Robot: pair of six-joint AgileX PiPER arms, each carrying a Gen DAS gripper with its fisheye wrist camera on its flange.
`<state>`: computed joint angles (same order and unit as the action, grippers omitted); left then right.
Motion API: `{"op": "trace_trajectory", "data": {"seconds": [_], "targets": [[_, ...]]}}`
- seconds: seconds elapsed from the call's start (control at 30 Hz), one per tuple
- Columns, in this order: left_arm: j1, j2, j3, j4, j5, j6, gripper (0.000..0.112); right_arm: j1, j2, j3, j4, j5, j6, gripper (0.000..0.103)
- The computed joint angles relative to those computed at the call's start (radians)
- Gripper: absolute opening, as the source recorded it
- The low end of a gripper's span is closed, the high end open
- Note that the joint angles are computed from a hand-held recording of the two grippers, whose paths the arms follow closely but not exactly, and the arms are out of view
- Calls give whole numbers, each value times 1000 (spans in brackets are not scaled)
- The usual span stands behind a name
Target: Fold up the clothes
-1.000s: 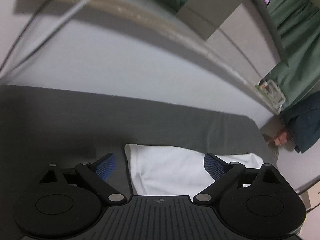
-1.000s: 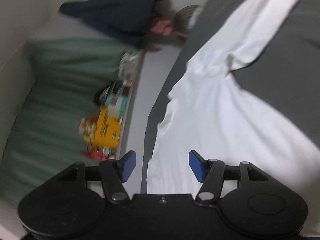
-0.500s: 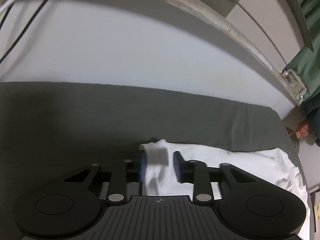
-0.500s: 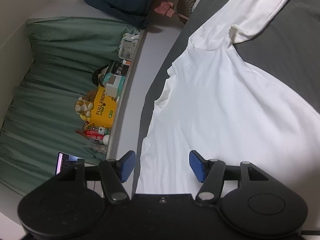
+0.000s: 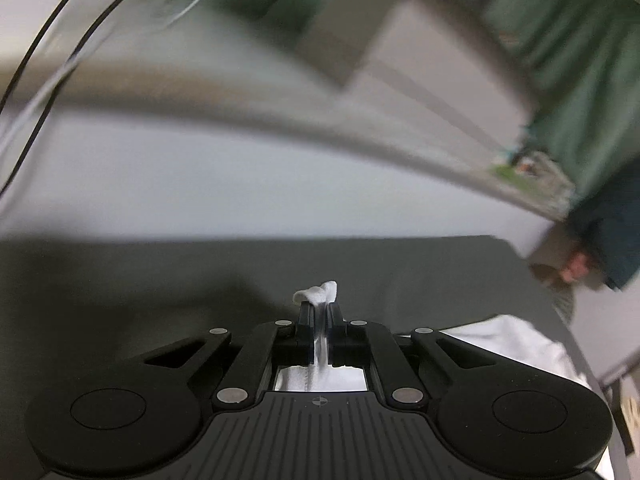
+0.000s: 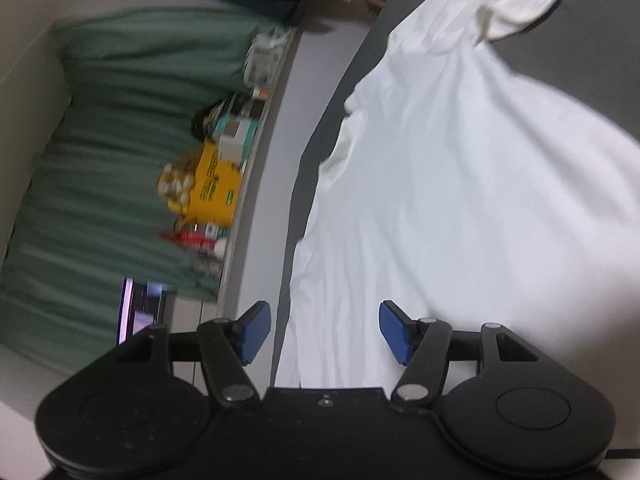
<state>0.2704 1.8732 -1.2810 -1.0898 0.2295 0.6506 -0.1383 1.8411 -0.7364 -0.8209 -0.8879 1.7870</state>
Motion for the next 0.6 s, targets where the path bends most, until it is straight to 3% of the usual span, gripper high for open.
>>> {"op": "trace_trajectory", "data": {"seconds": [0.17,0.33,0.43,0.6], "targets": [[-118,-60,-65,-72,19,103,5,47,-5,-54,-146,30,50,60],[-258,-94,-171,-118,144,201,5,84,-6,-88,-254,12,55,60],[-404,-95,-179,-45,201,258,5,70,-23,-81,-275,-23,33,61],[-626,-49,-150,206,239,173,5,10,-16,-65,-323,-129,89,75]]}}
